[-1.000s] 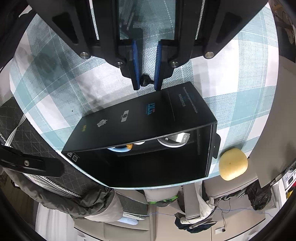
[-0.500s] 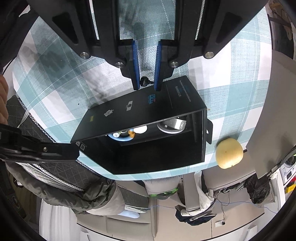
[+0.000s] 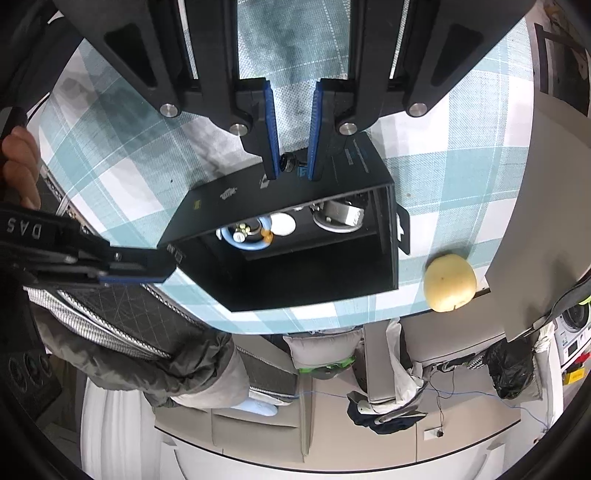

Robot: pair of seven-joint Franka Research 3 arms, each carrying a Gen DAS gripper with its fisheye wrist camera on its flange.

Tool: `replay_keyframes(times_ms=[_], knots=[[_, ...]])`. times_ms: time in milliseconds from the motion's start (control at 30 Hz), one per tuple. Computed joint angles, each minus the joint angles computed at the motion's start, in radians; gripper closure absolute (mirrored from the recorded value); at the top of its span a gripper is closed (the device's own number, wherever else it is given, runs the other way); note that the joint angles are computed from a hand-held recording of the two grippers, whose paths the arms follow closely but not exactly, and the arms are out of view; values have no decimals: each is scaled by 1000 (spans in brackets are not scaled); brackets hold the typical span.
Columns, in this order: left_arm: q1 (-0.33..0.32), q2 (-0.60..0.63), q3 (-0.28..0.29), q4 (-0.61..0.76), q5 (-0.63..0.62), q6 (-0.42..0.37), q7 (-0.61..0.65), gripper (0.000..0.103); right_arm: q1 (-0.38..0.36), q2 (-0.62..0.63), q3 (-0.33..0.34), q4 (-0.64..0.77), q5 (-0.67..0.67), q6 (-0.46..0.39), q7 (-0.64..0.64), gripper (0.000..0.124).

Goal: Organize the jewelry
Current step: 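Carry both black studs over and down into the black box with both tools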

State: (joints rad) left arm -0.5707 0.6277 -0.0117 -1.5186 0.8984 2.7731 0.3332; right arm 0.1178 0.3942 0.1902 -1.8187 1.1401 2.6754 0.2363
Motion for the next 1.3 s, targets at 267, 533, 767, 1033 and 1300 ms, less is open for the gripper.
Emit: replay_keyframes(times_ms=[267,533,767,1033,1300], knots=[[-16,-18,31,-12,58,21,-83,93,1,2,5,1,13,13,-9,113],[-15,-43,37,-32,129,24,-163,93,9,7,8,3,6,25,-2,113],[-5,-55,32,-36,181,19,-216,93,7,10,13,6,7,29,-3,113],[4,-56,33,-14,236,4,-286,93,17,23,17,28,9,56,4,113],[23,-12,26,52,211,-1,-263,93,20,49,24,65,-28,78,54,113]])
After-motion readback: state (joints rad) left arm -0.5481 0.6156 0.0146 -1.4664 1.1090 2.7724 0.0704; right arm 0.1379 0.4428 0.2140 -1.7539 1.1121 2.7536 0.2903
